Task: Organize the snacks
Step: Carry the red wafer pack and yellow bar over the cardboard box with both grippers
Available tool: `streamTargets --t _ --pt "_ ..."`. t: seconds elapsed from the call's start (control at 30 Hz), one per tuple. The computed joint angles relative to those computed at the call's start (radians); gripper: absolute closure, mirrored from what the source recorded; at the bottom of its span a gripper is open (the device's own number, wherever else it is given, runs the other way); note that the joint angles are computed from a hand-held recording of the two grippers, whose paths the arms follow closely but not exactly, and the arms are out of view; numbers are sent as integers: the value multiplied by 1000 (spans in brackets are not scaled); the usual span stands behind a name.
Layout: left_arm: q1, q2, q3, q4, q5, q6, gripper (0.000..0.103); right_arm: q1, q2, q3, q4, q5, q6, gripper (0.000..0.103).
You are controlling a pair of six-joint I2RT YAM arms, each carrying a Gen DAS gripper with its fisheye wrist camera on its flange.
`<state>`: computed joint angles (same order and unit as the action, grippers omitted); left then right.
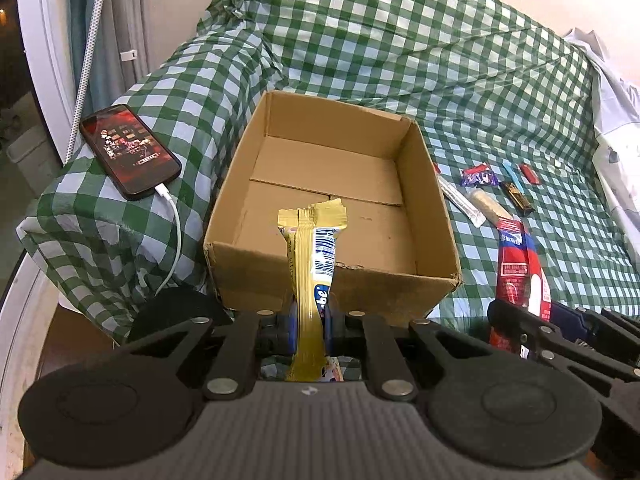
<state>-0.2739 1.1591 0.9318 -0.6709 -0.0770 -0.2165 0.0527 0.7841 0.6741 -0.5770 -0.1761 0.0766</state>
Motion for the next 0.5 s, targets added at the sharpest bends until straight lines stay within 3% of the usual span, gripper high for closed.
streamTargets --t 0.5 --pt "-13 43 -1 12 1 6 90 -19 47 3 12 -22 -3 69"
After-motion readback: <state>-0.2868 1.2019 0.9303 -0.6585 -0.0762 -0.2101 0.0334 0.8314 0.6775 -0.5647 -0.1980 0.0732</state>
